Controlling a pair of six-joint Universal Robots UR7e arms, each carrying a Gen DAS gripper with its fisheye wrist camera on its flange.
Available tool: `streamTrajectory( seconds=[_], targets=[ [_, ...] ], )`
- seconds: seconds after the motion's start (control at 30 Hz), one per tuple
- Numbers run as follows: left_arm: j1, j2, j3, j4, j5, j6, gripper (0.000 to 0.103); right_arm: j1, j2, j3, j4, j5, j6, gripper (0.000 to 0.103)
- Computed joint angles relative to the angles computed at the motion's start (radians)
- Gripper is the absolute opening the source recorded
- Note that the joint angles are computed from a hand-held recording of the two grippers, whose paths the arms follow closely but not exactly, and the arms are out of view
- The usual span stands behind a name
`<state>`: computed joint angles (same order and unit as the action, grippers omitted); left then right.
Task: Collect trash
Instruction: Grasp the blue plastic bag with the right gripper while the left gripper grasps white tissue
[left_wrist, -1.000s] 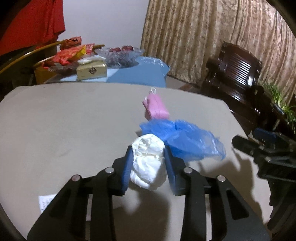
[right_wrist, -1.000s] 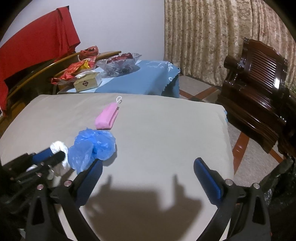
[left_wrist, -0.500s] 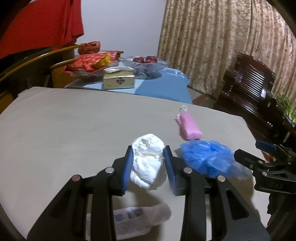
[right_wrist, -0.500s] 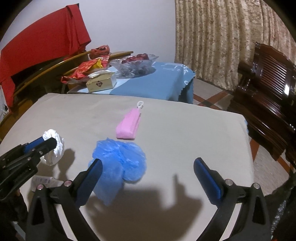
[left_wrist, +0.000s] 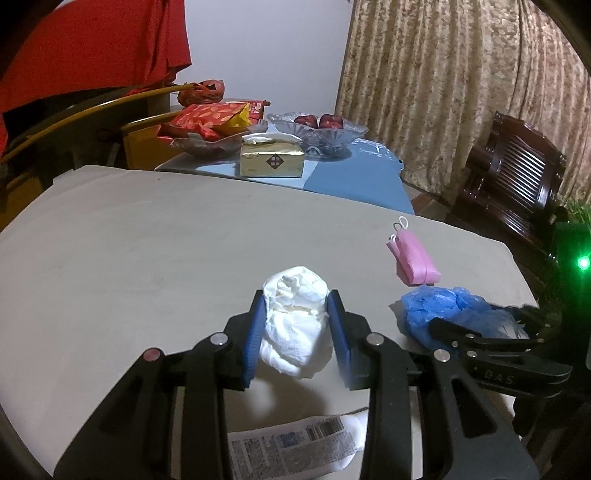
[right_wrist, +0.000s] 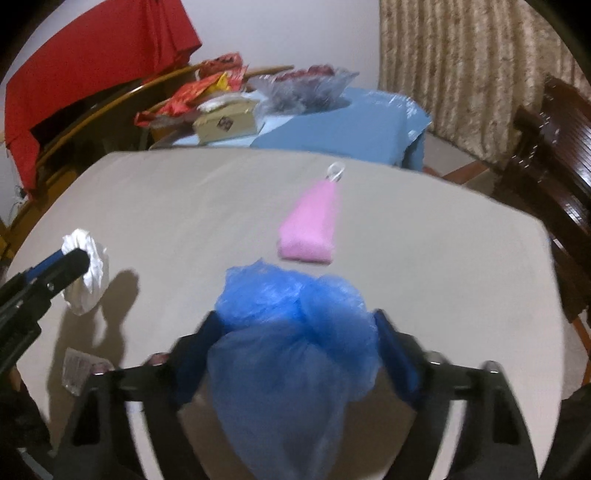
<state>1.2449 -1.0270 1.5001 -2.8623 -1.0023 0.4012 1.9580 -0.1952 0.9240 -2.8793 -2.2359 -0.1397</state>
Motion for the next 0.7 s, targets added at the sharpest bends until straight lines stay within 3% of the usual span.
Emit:
streamTrajectory(
  seconds=[0.07, 0.17, 0.7],
  targets=[
    [0.000, -0.002, 0.002, 0.002, -0.001, -0.001, 0.033, 0.001, -0.010, 0.013, 0.006, 0.018, -0.001, 0.051],
    [-0.001, -0.004, 0.004, -0.001, -0.002, 0.004, 0.033, 0.007, -0.031, 0.041, 0.010, 0.042, -0.013, 0.044],
    [-0.119, -0.139, 0.194, -0.033, -0.002, -0.017, 0.033, 0.090, -0.221, 0.352, -0.281, -0.036, -0.035, 0.043]
  ],
)
